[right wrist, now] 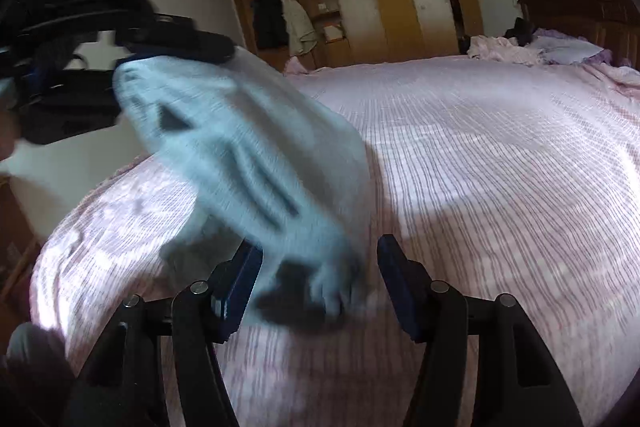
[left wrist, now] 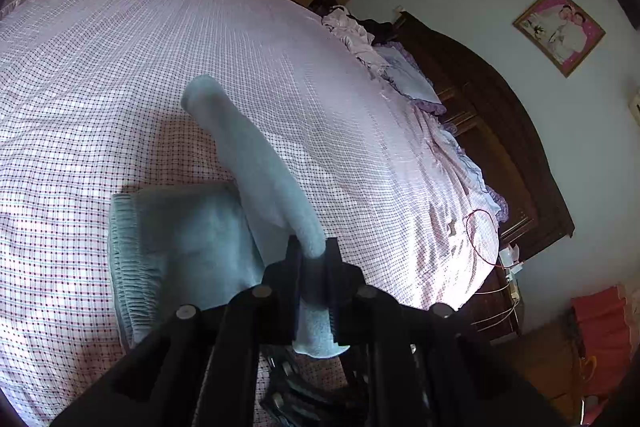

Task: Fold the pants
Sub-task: 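Fold the held end over the stack with the left gripper and release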

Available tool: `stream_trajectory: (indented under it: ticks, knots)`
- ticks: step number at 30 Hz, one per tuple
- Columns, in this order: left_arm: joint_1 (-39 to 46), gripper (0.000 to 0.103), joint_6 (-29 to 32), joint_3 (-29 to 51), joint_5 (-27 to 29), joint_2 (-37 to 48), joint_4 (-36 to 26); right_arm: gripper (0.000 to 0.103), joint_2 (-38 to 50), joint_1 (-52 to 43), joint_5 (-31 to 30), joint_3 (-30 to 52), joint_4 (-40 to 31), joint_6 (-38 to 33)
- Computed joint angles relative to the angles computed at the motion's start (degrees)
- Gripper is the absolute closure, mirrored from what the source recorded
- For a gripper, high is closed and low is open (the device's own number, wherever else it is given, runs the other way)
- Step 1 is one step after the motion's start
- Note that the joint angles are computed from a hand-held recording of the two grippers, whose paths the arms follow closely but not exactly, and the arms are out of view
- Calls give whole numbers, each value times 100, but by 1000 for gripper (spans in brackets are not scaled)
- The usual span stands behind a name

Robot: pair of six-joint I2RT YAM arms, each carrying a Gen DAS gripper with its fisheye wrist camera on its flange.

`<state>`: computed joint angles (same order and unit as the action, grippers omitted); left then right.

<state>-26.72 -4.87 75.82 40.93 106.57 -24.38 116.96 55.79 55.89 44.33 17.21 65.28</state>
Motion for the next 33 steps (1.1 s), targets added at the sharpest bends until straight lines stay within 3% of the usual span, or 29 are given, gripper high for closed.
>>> stream_trajectory:
  ticks: [4, 6, 10, 13, 16, 22, 31, 33]
  knots:
    - [161, 93, 125, -53, 41, 9, 54, 50, 75, -540, -398, 204, -155, 105]
    - [244, 94, 119, 7, 87, 110, 7, 55, 75, -594, -581, 185, -663, 378]
    - [380, 94, 321, -7, 76, 341, -13, 52, -138, -53, -357, -719, -338, 904]
    - [476, 94, 165, -214, 135, 423, 338, 51, -130, 120, -256, -542, -986, 1246]
    - [638, 94, 217, -333, 231, 438, 406, 49, -41, 122, -229, -414, -1115, 1309]
    - [1061, 94, 339, -731, 373, 465, 766, 48, 8, 150, -227, -74, -1602, 1252]
    - [1431, 94, 817, -426, 425, 987, 795, 48, 282, 101, -171, 746, -2485, 637]
    - [1480, 94, 906, -566, 454, 1059, 954, 48, 270, 57, -257, 614, -2240, 547]
